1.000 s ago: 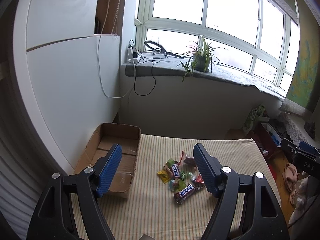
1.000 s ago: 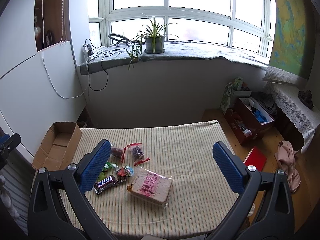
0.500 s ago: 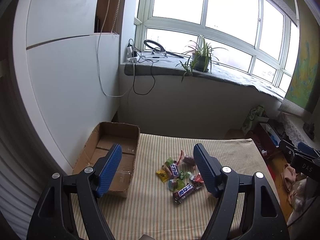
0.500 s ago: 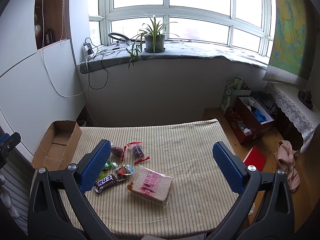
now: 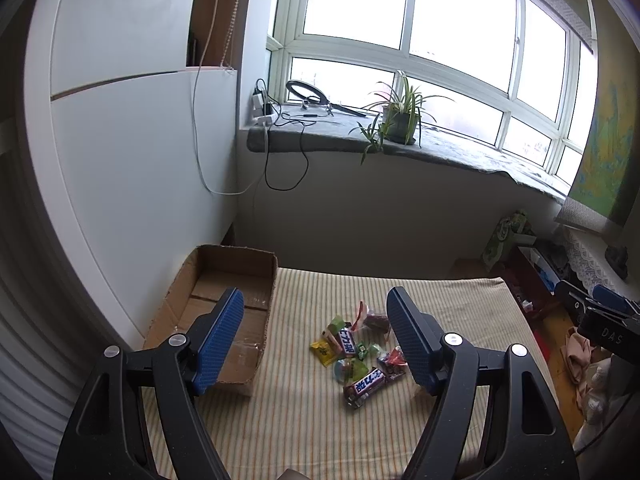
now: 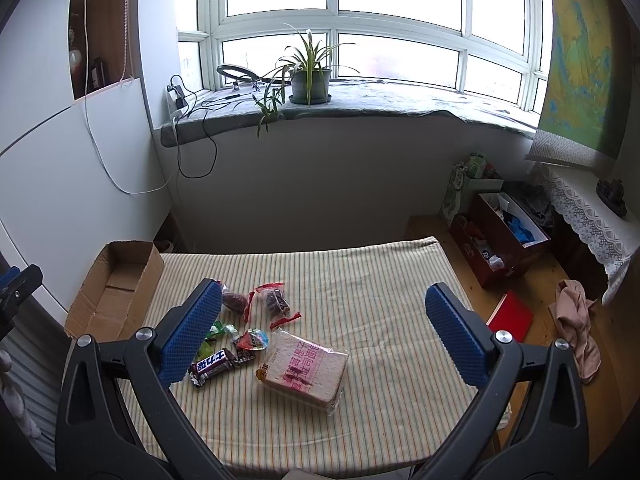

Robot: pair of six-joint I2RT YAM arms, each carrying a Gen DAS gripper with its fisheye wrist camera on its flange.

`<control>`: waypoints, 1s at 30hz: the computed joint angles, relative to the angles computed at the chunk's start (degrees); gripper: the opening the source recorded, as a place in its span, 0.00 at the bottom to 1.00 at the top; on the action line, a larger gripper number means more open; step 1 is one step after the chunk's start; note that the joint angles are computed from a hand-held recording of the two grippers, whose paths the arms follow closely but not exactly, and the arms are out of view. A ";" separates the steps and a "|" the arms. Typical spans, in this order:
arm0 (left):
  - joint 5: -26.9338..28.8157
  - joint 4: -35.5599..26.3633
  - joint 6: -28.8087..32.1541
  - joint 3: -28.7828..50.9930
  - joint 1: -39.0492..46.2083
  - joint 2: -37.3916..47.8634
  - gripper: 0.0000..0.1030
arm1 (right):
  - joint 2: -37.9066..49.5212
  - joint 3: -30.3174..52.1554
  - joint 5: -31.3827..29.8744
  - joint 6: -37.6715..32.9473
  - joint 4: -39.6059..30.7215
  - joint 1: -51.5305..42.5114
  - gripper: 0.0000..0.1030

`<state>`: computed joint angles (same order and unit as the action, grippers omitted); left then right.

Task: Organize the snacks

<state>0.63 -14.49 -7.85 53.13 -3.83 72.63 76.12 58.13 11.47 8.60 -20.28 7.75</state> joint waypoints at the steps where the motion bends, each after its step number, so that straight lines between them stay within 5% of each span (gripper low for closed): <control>1: 0.14 0.06 -0.06 -0.04 0.10 0.01 0.72 | -0.02 -0.03 -0.03 0.04 0.00 0.02 1.00; 30: 0.45 0.01 0.08 1.24 -0.87 1.58 0.72 | 0.94 0.25 -1.21 0.14 0.30 -1.53 1.00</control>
